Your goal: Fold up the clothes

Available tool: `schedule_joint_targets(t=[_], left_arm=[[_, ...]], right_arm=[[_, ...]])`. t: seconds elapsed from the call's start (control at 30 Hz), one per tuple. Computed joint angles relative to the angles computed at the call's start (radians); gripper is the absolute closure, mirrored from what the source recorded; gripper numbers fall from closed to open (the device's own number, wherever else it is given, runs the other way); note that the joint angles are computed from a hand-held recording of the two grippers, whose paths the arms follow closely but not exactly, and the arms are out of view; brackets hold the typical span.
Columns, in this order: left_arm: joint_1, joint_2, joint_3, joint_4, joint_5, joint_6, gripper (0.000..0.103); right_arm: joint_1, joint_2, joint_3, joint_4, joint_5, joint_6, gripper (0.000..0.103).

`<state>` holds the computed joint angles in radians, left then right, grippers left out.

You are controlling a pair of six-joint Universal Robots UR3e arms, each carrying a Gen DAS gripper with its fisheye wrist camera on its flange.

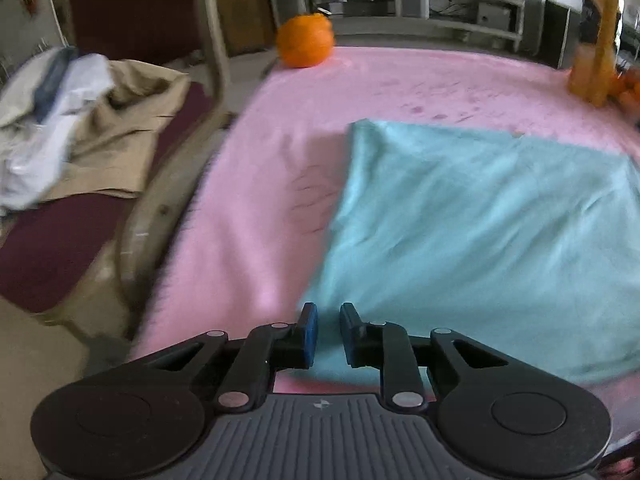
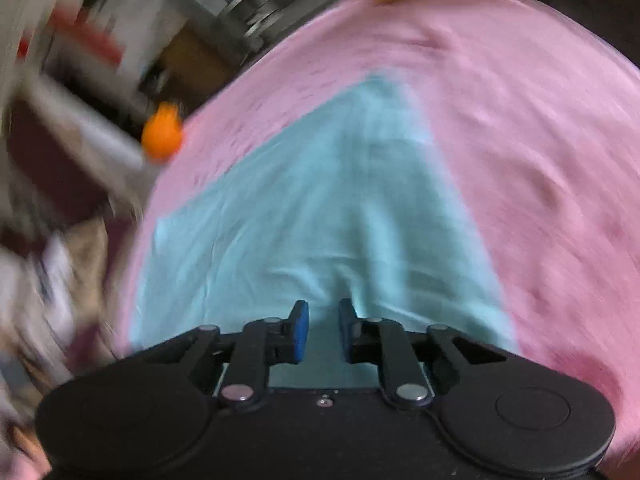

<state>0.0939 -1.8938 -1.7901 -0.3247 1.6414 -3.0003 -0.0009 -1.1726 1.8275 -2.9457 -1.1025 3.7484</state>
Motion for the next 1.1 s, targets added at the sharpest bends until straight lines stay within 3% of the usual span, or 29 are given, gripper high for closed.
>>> schedule_joint_targets(t=[0.1,0.13,0.17,0.23,0.4,0.47,0.57,0.6,0.63,0.67,0.77,0.87,0.93,1.1], left_arm=[[0.055,0.07,-0.12,0.081,-0.059,-0.034,0.079],[0.071,0.086,-0.149,0.1,-0.083,-0.058,0.079],[0.078,0.098,-0.164,0.108,-0.097,-0.077,0.081],[0.084,0.121,-0.188,0.126,-0.126,-0.107,0.085],[0.04,0.08,-0.108,0.128,-0.145,-0.13,0.084],[0.015,0.018,-0.039,0.114,-0.104,-0.156,0.083],[0.004,-0.046,0.01,0.095,-0.046,-0.185,0.084],[0.004,-0.063,0.018,0.089,-0.028,-0.193,0.077],[-0.003,-0.063,-0.009,0.133,0.011,-0.167,0.076],[-0.009,-0.064,-0.036,0.179,0.049,-0.14,0.076],[-0.005,-0.044,-0.046,0.151,0.096,-0.166,0.079],[0.027,0.002,-0.095,0.159,0.061,-0.213,0.087],[0.035,0.048,-0.15,0.196,0.039,-0.231,0.09],[0.032,0.148,-0.213,0.197,-0.145,-0.177,0.085]], right_arm=[[-0.155,-0.1,0.284,-0.214,0.094,0.132,0.102],[-0.2,-0.125,0.358,-0.278,0.114,0.185,0.099],[-0.202,-0.167,0.39,-0.28,0.08,0.183,0.08],[-0.187,-0.244,0.43,-0.268,-0.021,0.192,0.08],[-0.093,-0.175,0.359,-0.393,-0.061,0.188,0.08],[-0.026,-0.086,0.252,-0.397,-0.097,0.174,0.08],[-0.014,0.036,0.148,-0.428,-0.061,0.216,0.08],[-0.025,0.06,0.136,-0.418,-0.043,0.241,0.08],[-0.037,0.085,0.126,-0.41,-0.023,0.264,0.08],[-0.05,0.074,0.157,-0.427,-0.034,0.28,0.1],[-0.094,0.043,0.255,-0.485,-0.061,0.324,0.103],[-0.079,-0.073,0.311,-0.404,-0.252,0.327,0.102],[-0.111,-0.123,0.379,-0.442,-0.23,0.355,0.094],[-0.093,-0.213,0.45,-0.515,-0.149,0.317,0.079]])
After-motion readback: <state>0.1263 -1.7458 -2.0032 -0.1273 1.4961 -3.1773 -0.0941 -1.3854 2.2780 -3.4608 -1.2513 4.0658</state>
